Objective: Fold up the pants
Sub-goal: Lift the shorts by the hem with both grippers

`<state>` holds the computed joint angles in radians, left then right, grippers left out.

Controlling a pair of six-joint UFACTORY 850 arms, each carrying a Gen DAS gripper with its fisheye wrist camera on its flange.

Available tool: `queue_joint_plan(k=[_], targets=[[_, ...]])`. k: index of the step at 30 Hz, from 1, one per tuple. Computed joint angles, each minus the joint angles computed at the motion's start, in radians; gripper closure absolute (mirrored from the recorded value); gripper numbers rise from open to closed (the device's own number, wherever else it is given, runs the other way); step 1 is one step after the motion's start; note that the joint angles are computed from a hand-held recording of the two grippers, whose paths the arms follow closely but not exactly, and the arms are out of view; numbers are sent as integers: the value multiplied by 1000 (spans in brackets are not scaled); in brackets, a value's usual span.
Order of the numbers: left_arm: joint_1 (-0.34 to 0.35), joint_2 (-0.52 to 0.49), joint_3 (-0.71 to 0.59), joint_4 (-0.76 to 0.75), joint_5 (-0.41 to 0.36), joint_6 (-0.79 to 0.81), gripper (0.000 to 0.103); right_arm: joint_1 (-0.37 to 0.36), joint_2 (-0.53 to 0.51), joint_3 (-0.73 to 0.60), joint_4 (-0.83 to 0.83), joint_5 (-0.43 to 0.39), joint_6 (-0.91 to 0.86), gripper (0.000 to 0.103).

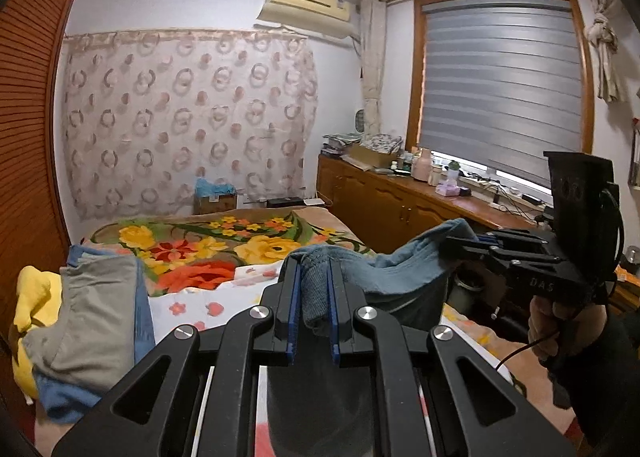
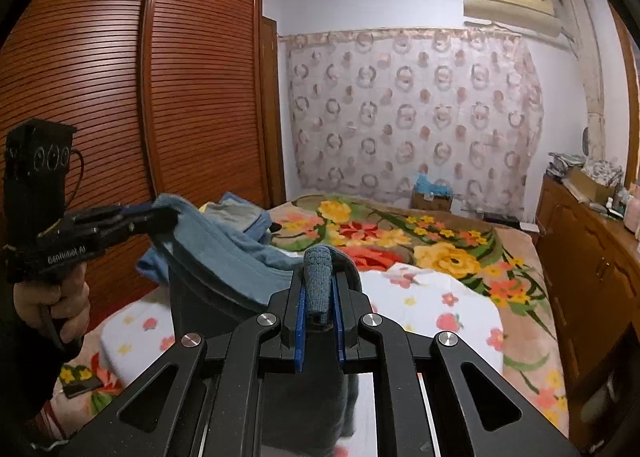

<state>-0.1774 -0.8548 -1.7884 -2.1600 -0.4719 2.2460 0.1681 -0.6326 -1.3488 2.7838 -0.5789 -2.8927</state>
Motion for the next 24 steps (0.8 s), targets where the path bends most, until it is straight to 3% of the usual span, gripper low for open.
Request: queue_joint_plan(k=[4,7,10,12,19,24], targets=[[4,-98,-202,95,48,-121,90,2,-89,-203,1,119,5,92],[2,-129,-286,67,59,-82,90,3,-172,-376,24,175,-4,92],[2,-161,-341,64,86,-59,90,5,-213,-458,15,203,-16,92],[7,-185,-366,140,100,-134,90,7,-242,-499,-19,226,18,92],[20,-198,-324,283,123,-288,90,19,-344,-624,-269,350,254,92],[17,-141,-205,215,115,-196,90,33,-352,-660,-504,417,482,92]])
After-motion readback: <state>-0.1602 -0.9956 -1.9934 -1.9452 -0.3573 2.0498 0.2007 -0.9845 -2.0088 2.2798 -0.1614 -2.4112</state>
